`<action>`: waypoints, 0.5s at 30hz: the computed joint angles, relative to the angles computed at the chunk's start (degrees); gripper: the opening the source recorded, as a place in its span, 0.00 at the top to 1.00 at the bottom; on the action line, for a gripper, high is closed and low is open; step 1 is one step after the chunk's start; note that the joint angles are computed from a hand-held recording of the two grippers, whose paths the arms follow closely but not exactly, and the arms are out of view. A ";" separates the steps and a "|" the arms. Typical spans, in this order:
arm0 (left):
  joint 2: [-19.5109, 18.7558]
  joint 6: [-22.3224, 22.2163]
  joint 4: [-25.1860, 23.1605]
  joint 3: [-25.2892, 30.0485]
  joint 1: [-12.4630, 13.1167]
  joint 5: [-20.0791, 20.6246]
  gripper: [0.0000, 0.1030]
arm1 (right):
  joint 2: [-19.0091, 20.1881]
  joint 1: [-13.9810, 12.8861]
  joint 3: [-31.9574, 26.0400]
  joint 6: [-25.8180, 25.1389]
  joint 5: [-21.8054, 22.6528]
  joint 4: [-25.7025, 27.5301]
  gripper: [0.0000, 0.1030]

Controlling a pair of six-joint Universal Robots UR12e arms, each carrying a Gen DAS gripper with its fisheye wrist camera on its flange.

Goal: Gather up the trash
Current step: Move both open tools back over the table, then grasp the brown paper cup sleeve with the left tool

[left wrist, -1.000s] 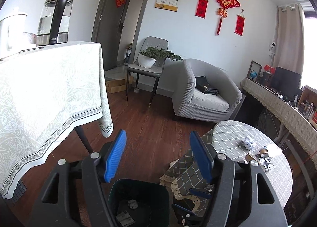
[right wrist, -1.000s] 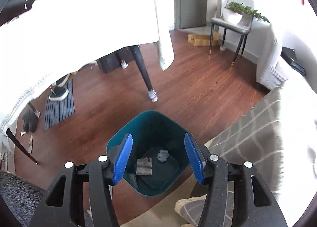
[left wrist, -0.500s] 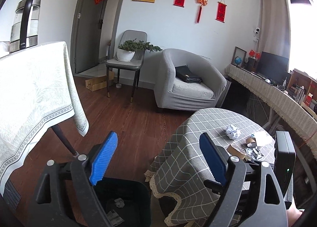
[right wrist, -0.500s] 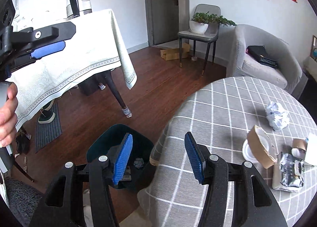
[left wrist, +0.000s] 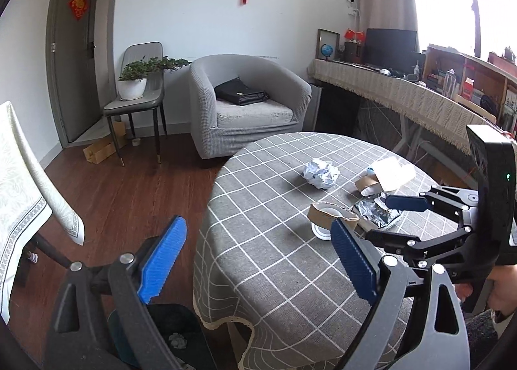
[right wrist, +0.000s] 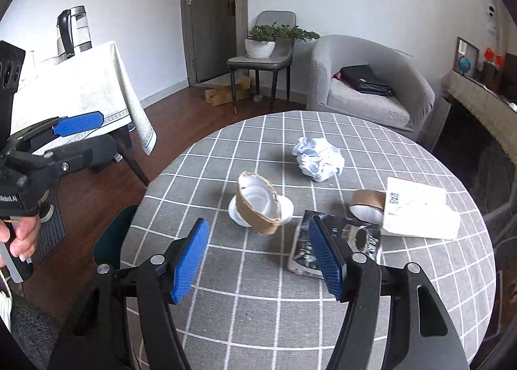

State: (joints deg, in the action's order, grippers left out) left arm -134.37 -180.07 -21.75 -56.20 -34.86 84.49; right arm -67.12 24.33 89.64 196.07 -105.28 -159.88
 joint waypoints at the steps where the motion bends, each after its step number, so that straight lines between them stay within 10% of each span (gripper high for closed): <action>1: -0.59 0.80 -0.83 0.85 -0.24 -0.01 0.10 | -0.51 -0.33 0.73 0.45 0.26 -0.25 0.35; 15: -7.70 9.93 -12.91 13.09 -2.44 -5.48 0.10 | -5.13 -3.77 8.28 4.07 4.99 -1.72 0.25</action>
State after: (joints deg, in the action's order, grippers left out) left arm -142.07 -170.14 -34.66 -43.11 -37.30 79.01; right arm -72.25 20.56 97.92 200.15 -100.30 -161.59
